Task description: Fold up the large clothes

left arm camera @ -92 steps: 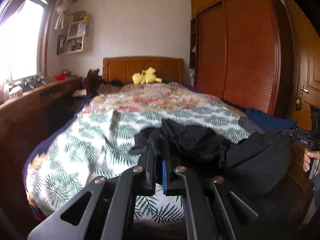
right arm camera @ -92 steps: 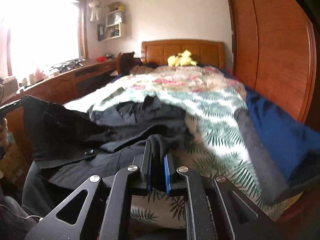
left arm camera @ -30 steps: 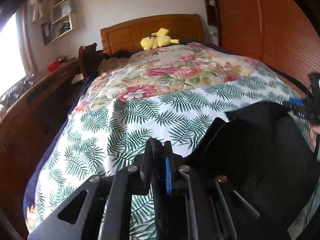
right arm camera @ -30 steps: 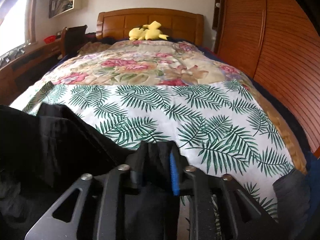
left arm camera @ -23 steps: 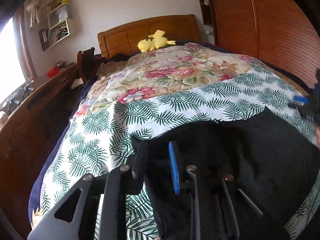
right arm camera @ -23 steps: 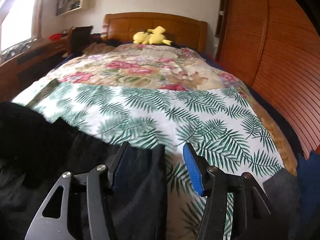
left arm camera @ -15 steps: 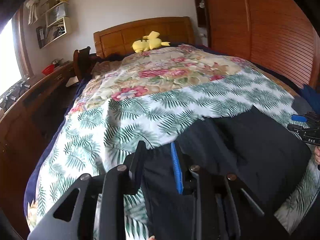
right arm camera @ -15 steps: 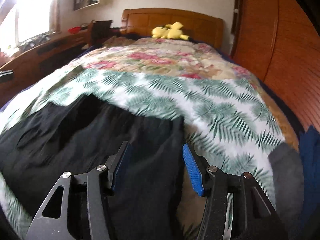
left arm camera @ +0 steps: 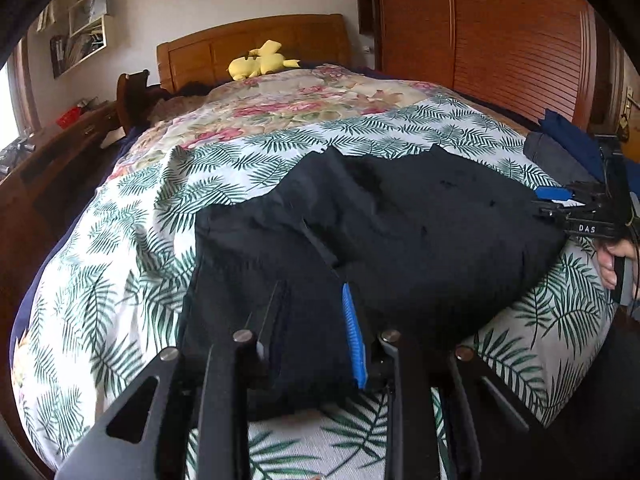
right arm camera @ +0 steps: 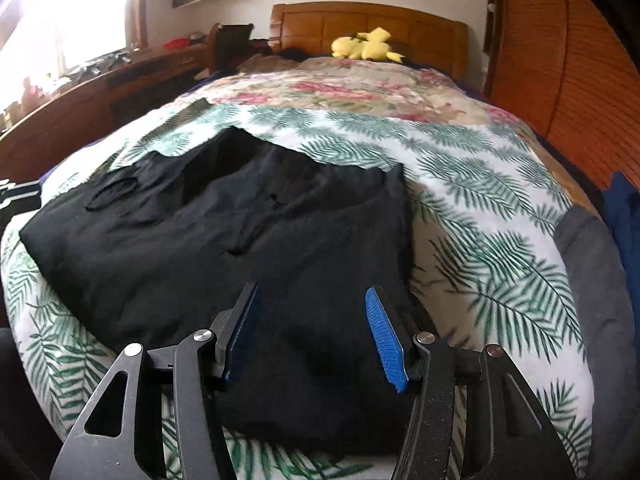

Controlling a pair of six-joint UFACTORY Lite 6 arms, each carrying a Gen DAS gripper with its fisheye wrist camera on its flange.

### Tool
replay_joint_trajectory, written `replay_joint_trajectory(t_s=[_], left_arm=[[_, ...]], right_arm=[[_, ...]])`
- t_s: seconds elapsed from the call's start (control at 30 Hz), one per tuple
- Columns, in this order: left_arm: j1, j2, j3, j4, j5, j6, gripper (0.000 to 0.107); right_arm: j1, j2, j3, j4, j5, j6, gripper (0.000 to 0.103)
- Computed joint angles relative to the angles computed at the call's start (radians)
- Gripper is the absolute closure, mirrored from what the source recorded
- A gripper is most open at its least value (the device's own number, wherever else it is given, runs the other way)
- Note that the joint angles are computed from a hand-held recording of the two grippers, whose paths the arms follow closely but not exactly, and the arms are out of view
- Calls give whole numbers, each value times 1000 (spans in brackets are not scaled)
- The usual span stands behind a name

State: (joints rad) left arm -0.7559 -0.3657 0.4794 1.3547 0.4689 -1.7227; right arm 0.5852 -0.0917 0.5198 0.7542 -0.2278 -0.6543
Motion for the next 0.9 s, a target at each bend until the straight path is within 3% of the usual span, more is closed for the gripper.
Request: replay_joint_trajectory(t_s=[0.07,0.2,0.27,0.4,0.53,0.67,0.9], left_arm=[[-3,-12,-23,-3,-15,-16,82],[19,10,-54,32,-43,-84,82],[36,24,-75,75,-69,-139,82],[54,58,-104,182,-81,-269,82],[69,66,-139,293,-100,-409,81],[23,49,-183,350,-52,-529,81],[2,-8,-220,304,-44,-504,81]], right_arm=[[-13,-24,-39,-3,-27,5,48],[-61,-36,-106,-190,-58,207,48],[-57,2,-119,-156,-95,178,48],[-107,32,-107,-295,-29,271,47],[-85,-8,-130,-181,-42,185,47],[4,-73,-136,-37,-58,78,47],[223,-33,-47,17,-82,116,47]])
